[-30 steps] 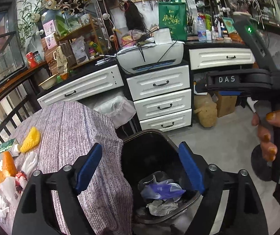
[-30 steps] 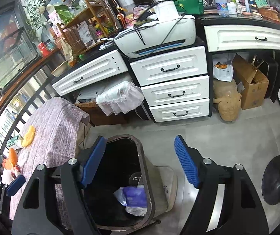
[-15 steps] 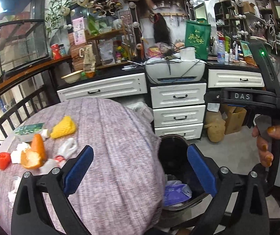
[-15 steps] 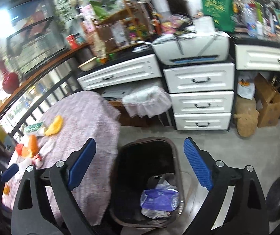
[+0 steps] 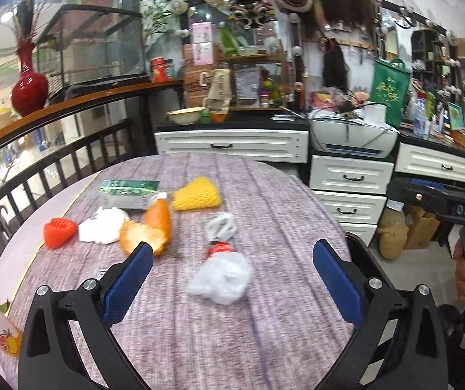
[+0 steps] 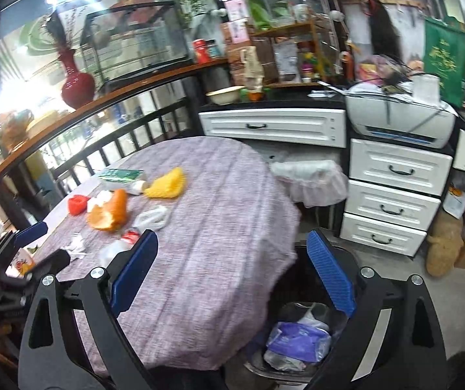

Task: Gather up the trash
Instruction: 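Grasp the white tissue with the left gripper while the right grasps the plastic wrapper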

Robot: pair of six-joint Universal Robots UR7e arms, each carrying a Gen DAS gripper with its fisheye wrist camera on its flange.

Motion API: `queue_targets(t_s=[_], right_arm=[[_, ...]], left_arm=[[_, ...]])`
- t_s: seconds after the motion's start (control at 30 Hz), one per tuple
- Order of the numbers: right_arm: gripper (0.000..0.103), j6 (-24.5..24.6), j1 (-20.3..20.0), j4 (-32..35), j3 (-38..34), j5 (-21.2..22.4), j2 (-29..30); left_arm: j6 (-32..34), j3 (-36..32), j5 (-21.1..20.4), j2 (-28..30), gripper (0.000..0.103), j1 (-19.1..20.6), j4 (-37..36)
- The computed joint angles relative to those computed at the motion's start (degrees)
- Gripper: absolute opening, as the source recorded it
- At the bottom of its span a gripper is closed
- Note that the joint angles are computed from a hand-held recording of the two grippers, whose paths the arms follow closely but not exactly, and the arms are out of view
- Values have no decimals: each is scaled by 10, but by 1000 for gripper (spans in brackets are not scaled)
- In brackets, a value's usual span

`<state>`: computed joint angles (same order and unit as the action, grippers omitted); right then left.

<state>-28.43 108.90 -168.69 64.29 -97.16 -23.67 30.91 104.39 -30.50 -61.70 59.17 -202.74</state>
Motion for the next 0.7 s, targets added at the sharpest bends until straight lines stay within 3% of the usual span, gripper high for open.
queue_targets(t_s=[0.37,0.5,0.6,0.7], right_arm=[[92,-57,35,44,-31,19,39],[92,-69,47,78,-65,22,64],[92,-67,54,123,-99,25,86],[92,-67,62,155,-135,17,112]], left_arm=[[-23,16,41,-68,97,31,-52],[-101,5,72,-101,97,56,1],[-144,9,69,-124,96,71,20],[-200,16,60,-142,96,84,84]])
